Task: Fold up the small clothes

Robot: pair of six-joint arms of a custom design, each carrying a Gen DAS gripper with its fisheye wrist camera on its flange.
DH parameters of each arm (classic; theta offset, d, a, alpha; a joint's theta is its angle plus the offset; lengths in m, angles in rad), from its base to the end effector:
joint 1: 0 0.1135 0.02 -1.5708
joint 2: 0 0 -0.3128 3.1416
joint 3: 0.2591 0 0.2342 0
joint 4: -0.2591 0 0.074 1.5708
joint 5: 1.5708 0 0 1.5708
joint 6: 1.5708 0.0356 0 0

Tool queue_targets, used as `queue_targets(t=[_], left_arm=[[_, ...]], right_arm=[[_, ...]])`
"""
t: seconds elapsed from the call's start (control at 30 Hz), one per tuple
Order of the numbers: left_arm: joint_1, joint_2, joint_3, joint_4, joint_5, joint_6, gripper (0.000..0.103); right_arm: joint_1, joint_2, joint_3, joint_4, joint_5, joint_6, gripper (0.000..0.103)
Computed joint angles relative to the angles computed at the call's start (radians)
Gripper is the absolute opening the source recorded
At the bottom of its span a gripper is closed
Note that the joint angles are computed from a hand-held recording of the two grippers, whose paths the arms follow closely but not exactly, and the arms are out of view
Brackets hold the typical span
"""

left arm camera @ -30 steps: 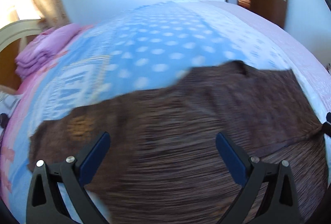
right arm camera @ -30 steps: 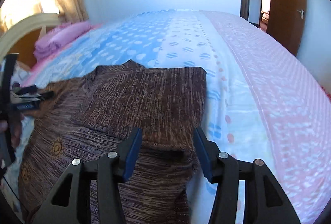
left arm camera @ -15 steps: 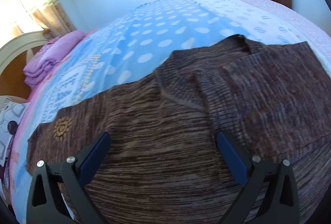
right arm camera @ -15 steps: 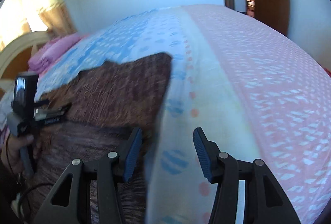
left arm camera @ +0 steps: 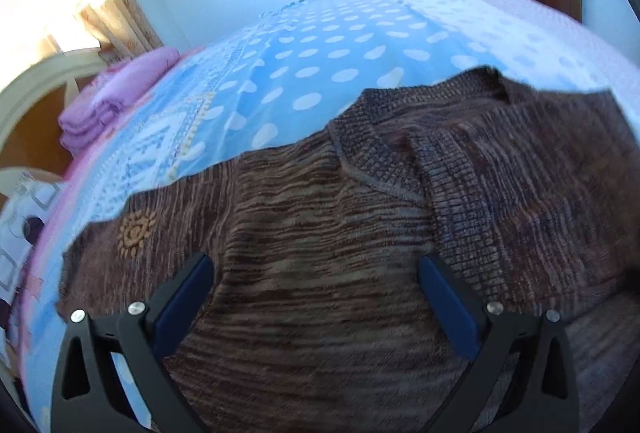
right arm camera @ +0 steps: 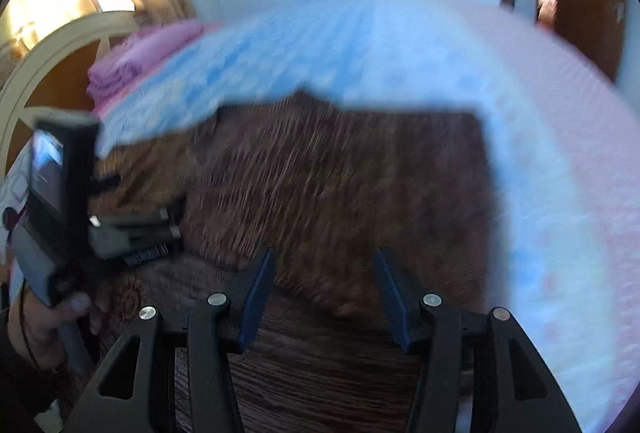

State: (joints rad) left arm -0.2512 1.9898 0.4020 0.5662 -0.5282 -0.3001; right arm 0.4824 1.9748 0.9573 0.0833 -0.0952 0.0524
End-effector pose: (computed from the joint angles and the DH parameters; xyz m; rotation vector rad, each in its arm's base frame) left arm 0.2544 -0.0468 0.0825 -0.2456 2.4366 0.4481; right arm 0.3333 0.1784 0.1520 -0.5789 2.4647 0.3367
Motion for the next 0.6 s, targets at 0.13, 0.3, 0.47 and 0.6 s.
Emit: queue_targets(t=[0.13,0.3,0.47,0.6], left_arm=[[0.089,-0.115,-0.191,0.189,0.047,0.08,0.103],[0.369,-0.121,-0.305,0.371,0.121,0.248,0.103],[0.785,-0.088,-0.301,0.458,0.294,0.421,0.103],[1.009,-0.045,-0.25,0.468,0.371,0.496,0.103]], right_arm=[[0.054,-0.063,-0.03,0.019,0.022,-0.027,0.054],[0.118,0.036,0.124,-0.027,0.018,-0.04,0.054],[0.198,0.14,0.215,-0.057,0.079,-0.039,0.055],[0.232,0.145,0.195,-0.031,0.094,-0.101,0.056]])
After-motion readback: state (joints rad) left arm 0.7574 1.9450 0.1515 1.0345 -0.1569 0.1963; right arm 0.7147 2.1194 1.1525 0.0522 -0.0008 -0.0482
